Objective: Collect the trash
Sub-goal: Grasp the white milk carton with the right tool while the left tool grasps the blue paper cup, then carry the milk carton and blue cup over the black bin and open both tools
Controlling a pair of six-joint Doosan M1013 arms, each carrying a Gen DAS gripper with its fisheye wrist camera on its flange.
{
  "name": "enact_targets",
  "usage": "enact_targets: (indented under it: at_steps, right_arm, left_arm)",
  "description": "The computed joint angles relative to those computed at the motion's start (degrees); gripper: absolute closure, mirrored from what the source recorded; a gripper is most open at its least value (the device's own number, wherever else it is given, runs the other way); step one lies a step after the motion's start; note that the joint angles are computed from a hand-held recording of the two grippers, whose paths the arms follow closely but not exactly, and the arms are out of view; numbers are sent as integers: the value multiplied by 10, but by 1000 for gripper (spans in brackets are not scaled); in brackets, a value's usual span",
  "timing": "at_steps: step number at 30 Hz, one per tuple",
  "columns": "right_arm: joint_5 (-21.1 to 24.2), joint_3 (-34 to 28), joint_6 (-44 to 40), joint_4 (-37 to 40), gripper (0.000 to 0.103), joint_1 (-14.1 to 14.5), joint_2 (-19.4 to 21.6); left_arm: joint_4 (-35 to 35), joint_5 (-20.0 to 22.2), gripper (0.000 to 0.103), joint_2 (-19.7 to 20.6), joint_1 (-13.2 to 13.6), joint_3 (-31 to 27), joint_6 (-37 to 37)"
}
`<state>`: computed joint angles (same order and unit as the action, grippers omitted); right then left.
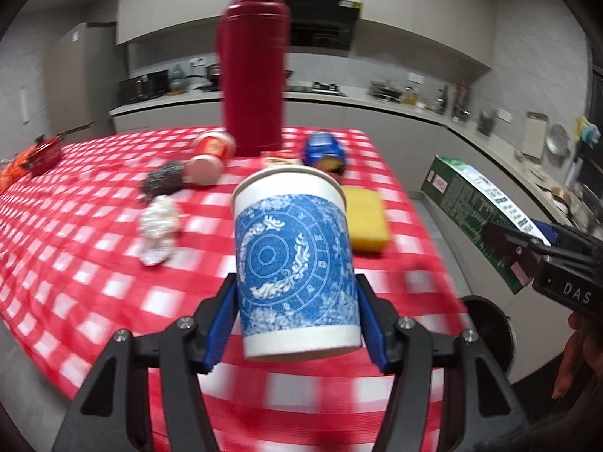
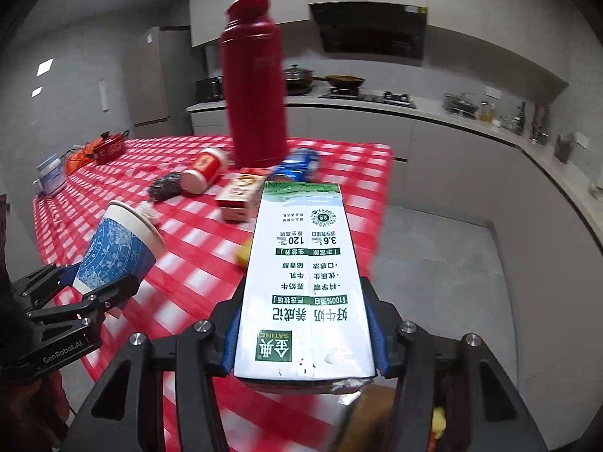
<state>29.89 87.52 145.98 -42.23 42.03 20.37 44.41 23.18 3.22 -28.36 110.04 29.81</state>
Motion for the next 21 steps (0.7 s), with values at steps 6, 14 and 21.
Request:
enact_targets:
  at_steps: [6, 14, 21]
  right_arm:
    - [10, 61, 57, -47, 48, -19, -47]
    - [28, 130, 93, -80, 48, -47, -100]
    - [34, 183, 110, -93, 48, -71, -141]
  left_arm:
    - [-13, -14, 43, 15, -43, -18, 20]
    - [-35, -25, 43, 43, -95, -50, 55]
    - [-63, -44, 43, 70, -121, -74, 90]
